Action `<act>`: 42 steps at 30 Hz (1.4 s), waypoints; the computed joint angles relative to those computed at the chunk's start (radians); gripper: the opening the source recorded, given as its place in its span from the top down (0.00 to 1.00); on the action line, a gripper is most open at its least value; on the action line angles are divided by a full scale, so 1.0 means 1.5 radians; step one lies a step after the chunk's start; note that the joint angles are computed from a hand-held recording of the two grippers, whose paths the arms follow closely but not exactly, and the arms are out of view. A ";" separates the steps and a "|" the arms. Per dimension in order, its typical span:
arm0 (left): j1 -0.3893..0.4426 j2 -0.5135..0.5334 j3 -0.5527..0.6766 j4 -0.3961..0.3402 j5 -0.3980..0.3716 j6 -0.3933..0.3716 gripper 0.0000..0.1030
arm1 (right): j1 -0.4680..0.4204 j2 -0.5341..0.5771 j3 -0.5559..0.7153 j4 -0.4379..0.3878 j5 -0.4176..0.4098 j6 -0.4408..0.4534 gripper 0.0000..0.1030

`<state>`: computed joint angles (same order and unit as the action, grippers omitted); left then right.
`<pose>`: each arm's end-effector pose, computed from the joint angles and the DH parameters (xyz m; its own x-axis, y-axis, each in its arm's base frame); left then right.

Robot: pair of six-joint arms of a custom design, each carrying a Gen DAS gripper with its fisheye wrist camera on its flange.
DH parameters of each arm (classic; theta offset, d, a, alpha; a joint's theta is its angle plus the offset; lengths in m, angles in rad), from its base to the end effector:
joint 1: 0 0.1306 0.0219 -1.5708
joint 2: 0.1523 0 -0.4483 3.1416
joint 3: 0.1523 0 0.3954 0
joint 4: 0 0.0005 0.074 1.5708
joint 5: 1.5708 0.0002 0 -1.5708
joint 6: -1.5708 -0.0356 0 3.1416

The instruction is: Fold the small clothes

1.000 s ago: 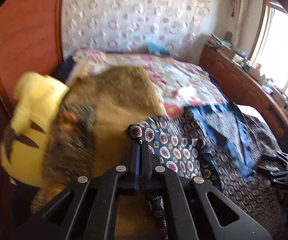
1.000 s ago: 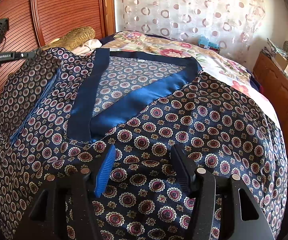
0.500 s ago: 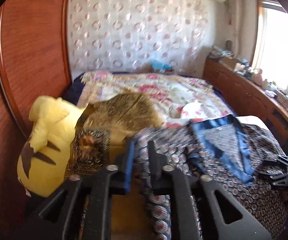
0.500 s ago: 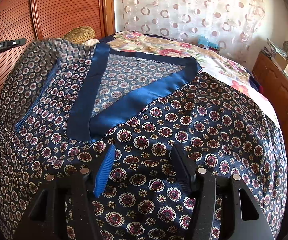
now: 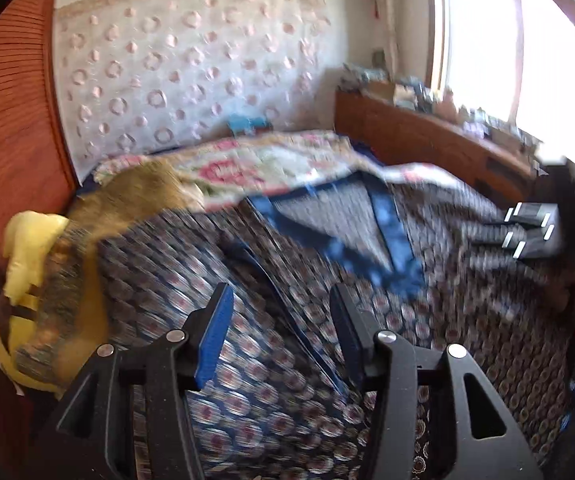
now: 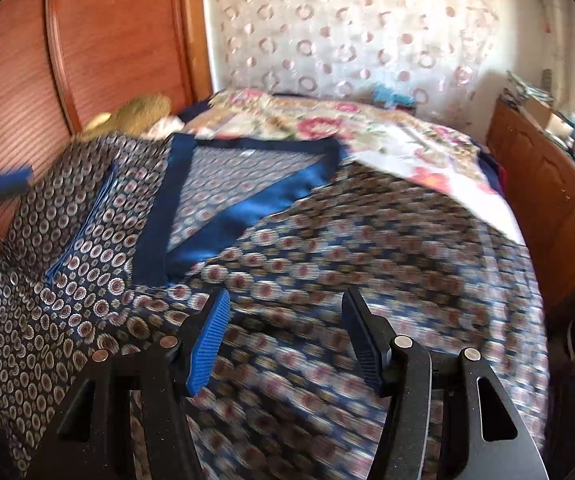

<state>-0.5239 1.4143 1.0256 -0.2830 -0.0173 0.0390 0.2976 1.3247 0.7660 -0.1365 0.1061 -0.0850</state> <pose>0.4084 -0.2358 0.3607 -0.5575 0.2771 -0.7826 0.4671 0.8840 -0.0198 0.3828 0.1129 0.2971 -0.6283 -0.1044 -0.7709 -0.1610 0.9869 -0.0024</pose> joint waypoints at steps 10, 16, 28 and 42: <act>-0.035 0.060 0.027 -0.051 -0.024 0.013 0.50 | -0.170 -0.103 -0.081 -0.041 0.005 0.020 0.42; -0.041 0.081 0.041 -0.082 -0.033 0.020 0.50 | -0.263 -0.115 -0.111 -0.069 -0.045 0.025 0.42; -0.045 0.103 0.058 -0.108 -0.001 0.005 0.24 | -0.373 -0.169 -0.150 -0.110 -0.185 0.049 0.48; -0.045 0.103 0.058 -0.109 0.003 0.005 0.22 | -0.329 -0.230 -0.176 -0.096 -0.085 0.076 0.96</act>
